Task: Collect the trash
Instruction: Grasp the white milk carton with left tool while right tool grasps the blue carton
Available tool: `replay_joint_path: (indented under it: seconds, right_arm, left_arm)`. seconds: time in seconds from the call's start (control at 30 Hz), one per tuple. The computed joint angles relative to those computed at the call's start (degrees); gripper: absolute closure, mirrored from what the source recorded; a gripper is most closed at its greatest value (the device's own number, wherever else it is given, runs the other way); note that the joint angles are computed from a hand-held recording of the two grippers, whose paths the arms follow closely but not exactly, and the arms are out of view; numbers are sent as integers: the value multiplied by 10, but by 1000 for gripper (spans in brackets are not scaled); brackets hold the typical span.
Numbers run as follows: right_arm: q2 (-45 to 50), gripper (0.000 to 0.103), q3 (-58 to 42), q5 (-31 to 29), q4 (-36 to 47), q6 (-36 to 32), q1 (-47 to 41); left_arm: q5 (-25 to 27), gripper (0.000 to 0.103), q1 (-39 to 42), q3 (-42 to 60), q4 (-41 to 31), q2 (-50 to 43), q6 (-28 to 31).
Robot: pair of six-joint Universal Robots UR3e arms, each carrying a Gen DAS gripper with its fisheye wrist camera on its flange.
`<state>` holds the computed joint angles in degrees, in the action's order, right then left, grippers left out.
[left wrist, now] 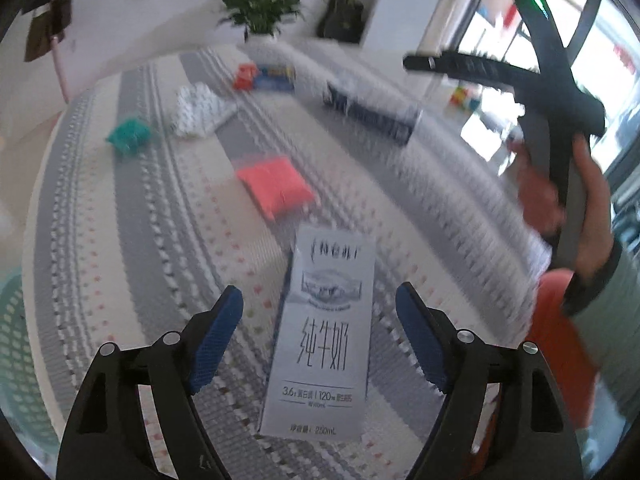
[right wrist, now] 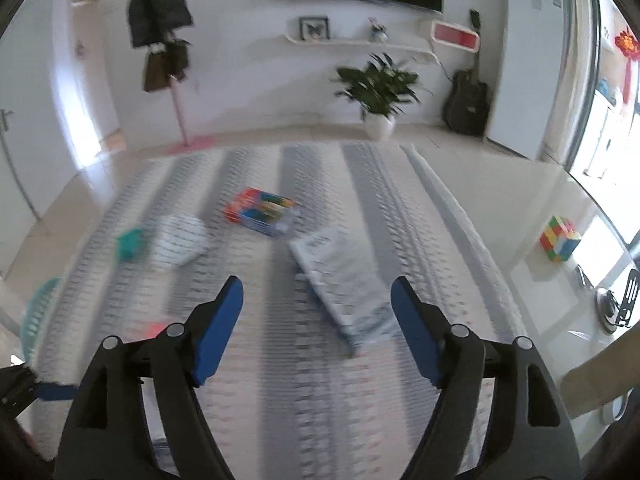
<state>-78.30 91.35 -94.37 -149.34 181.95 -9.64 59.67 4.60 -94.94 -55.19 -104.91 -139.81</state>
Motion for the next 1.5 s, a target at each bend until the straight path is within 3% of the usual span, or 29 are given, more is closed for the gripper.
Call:
replay_joint_path:
  seconds: [0.07,0.17,0.33,0.5,0.7,0.87,1.03,1.2,1.5]
  right_arm:
    - [29,23,-13,10,1,-14,-22]
    - [76,23,-44,21,13,-22,-40]
    - [124,19,-67,23,11,-31,-40]
    - [154,18,-77,-18,1,-50,-22]
    - [181,18,-80,-78,-15,-38,-5]
    - [170,34,-65,-75,-17,-33,-1]
    - [121,41,-14,-79,-28,26,15]
    - [66,41,10,-91,35,75,62]
    - [-63,41,133,-116,92,178,186]
  left_arm:
    - [26,26,-17,1,8,-15,-1]
    - [64,27,-42,-9,51,-36,-12]
    - [83,32,-57,-5,78,-55,-26]
    - [107,49,-71,-8,118,-61,-38]
    - [79,49,-53,-24,146,-48,-34]
    - [50,49,-27,-21,150,-27,-54]
    - [27,49,9,-4,138,-20,-75]
    - [1,49,56,1,132,-6,-98]
    - [-44,49,138,-22,102,35,-77]
